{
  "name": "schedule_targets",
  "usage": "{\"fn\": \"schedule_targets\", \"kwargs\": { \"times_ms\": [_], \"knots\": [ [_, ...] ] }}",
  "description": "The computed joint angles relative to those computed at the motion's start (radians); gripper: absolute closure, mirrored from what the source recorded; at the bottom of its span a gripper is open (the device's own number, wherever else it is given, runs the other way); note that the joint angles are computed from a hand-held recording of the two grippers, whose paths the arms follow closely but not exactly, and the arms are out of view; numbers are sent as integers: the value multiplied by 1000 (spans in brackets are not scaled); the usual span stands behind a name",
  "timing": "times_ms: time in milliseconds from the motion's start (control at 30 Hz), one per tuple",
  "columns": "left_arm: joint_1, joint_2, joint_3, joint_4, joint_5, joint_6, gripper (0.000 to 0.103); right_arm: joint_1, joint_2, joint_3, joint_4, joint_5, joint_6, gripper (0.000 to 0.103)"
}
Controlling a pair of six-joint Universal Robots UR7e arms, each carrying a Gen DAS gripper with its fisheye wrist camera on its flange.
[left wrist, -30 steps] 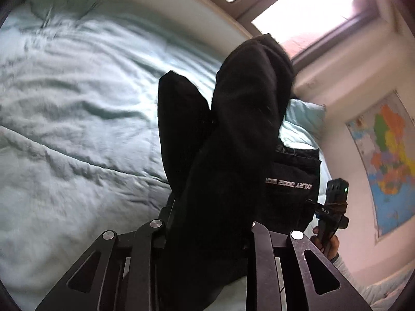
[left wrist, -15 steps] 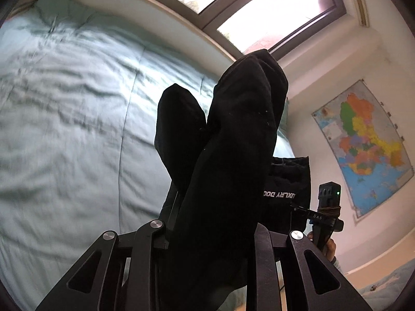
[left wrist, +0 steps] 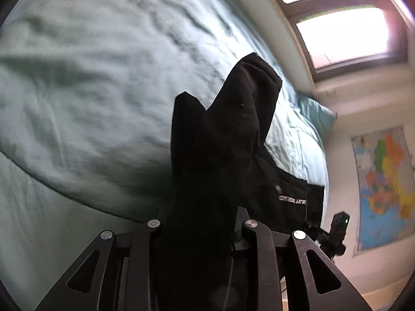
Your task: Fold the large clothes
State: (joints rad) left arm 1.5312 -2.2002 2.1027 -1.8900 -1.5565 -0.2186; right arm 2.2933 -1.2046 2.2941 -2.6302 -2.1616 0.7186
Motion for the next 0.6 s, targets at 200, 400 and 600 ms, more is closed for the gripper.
{"fn": "schedule_targets", "kwargs": {
  "times_ms": [200,400,600],
  "knots": [
    [135,45,28,-97,-77,154,62,-53,11,124,-230,-43,-91,53],
    [303,92,42,-170,-252,290,53,-115,-1,315,-562,-29,-197,36],
    [362,78,69,-210,-305,357,52,-146,53,369,-785,1,-248,31]
  ]
}}
